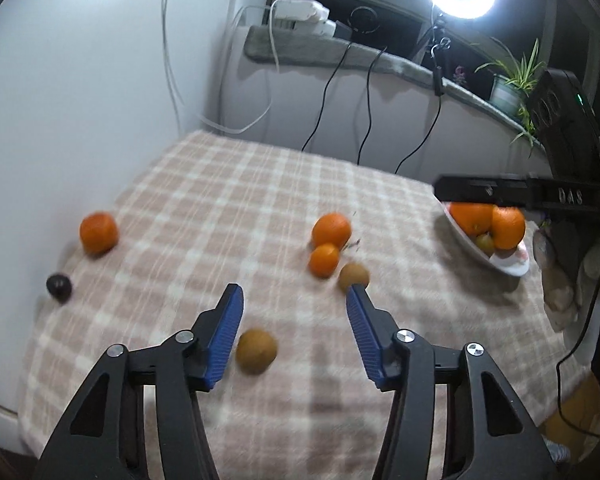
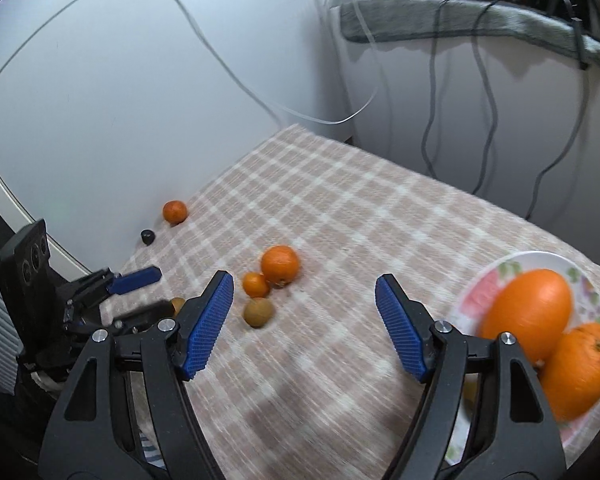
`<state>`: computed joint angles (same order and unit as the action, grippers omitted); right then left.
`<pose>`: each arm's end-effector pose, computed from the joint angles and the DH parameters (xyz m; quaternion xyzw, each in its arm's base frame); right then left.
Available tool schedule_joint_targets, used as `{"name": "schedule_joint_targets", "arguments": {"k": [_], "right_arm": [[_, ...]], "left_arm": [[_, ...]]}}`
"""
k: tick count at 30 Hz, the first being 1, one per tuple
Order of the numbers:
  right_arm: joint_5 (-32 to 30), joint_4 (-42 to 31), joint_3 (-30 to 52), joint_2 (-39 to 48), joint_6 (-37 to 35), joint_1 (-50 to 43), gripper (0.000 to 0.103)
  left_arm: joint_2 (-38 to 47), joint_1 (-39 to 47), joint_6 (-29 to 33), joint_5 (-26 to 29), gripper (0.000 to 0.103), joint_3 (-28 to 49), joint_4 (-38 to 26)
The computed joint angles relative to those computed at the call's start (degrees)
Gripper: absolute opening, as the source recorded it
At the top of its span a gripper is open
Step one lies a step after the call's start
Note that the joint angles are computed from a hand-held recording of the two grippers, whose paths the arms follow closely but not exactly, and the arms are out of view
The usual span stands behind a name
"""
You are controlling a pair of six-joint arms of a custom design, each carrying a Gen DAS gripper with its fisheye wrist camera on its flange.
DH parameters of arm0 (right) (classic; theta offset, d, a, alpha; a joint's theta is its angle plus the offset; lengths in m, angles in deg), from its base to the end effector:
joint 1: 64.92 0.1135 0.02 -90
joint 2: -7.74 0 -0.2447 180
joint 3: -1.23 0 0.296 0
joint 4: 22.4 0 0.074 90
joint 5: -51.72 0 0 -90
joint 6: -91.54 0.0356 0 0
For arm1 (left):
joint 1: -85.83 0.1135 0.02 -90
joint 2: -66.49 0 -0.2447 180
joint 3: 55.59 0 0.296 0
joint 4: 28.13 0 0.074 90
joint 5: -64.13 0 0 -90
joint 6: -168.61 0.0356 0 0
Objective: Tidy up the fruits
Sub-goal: 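Move both tools back toward the remaining fruit on the cloth, then grasp the kiwi with the left gripper while the right gripper grasps the mandarin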
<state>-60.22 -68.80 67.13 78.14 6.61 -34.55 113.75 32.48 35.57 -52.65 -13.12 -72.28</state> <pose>0.2525 0.1634 0.2377 -0.2647 0.8887 0.2708 0.2583 0.1432 -0.1656 0.1887 0.0010 0.9146 -0.1097 0.3891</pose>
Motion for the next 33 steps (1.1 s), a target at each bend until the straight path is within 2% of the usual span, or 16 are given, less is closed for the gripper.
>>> {"name": "schedule_joint_targets", "arguments": {"k": [3,7,9,17,26,27,33], "right_arm": [[-0.59,0.93,2.32,4.85,1.32,1.46,0.066],[-1.56,1.92,4.90,10.32,3.07,2.61,0.059],[-1.01,5.34,4.55,11.88,5.16,3.31,0.056],[-4.00,7.75,8.10,19.83,9.00,3.42,0.055],[-4.81,8.47,9.16,22.61,9.75,4.26,0.054],[-5.24,12.28,7.66,22.31,11.06,4.44,0.052],[-5.38,12.05,8.23,23.52,11.08,4.82,0.044]], "left_arm": [[-0.73,0.37,-0.60,0.96,0.046,-1.21,-0.43],[-1.73,0.70,-1.21,1.68,0.045,-2.60,-0.37],[-1.42,0.76,-1.23,1.81,0.041,-2.77,-0.45],[-2.17,1.79,-1.25,3.21,0.039,-4.10,-0.38],[-2.03,2.84,-1.31,4.58,0.035,-5.03,-0.07],[-1.89,2.83,-1.29,4.61,0.035,-5.02,0.05],[-1.14,3.33,-1.20,4.82,0.031,-5.02,0.31]]}}
